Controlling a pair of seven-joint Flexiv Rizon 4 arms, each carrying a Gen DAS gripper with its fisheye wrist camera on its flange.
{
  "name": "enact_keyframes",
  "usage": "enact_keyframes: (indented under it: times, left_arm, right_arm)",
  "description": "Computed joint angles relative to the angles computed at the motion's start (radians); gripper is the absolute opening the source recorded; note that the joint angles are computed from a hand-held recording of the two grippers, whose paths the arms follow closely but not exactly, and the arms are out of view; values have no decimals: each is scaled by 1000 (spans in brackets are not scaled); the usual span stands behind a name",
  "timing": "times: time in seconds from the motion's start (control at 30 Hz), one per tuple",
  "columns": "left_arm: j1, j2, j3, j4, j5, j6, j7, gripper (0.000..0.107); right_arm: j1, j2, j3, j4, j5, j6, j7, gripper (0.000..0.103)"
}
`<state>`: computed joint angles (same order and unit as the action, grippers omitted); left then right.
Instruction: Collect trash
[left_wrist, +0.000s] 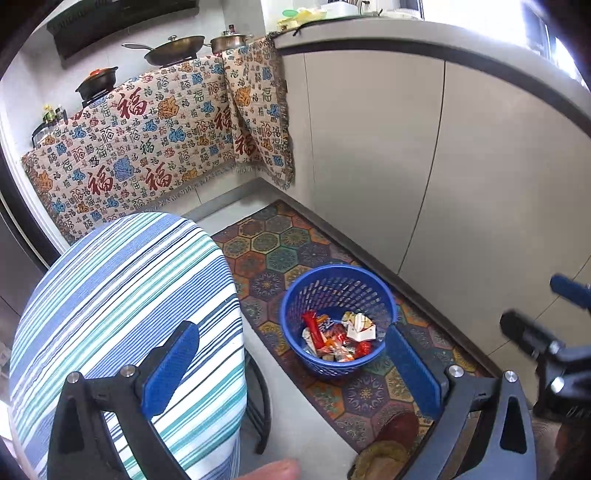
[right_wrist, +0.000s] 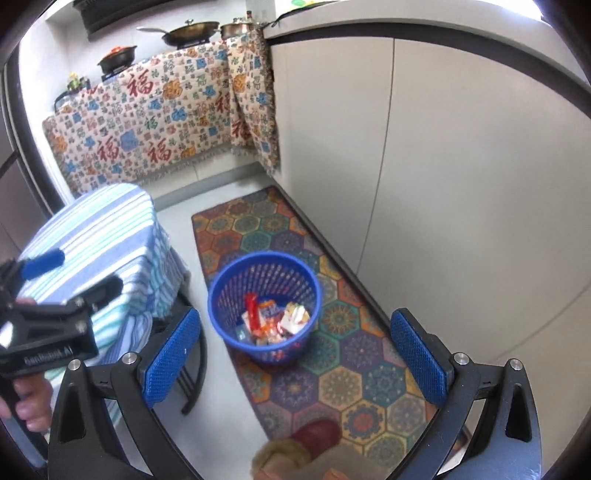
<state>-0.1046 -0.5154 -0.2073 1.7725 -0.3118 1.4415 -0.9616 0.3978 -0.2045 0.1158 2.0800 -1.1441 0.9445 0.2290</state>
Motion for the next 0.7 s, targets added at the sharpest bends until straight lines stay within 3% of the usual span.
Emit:
enact_keyframes:
  times: [0.07,0.37,0.7]
  left_arm:
    - [24,23,-23,17,-20,-36,16,102]
    - [-5,53,28,12,-32,-161,22,102]
    - [-17,51,38,15,-38,-162,20,102]
  right_arm:
    - [14,2,15,-6,39,-28,-18,103]
    - [41,6,29,-1,114,-36,-33,103]
    - [46,10,30,3,135,-47,-41,103]
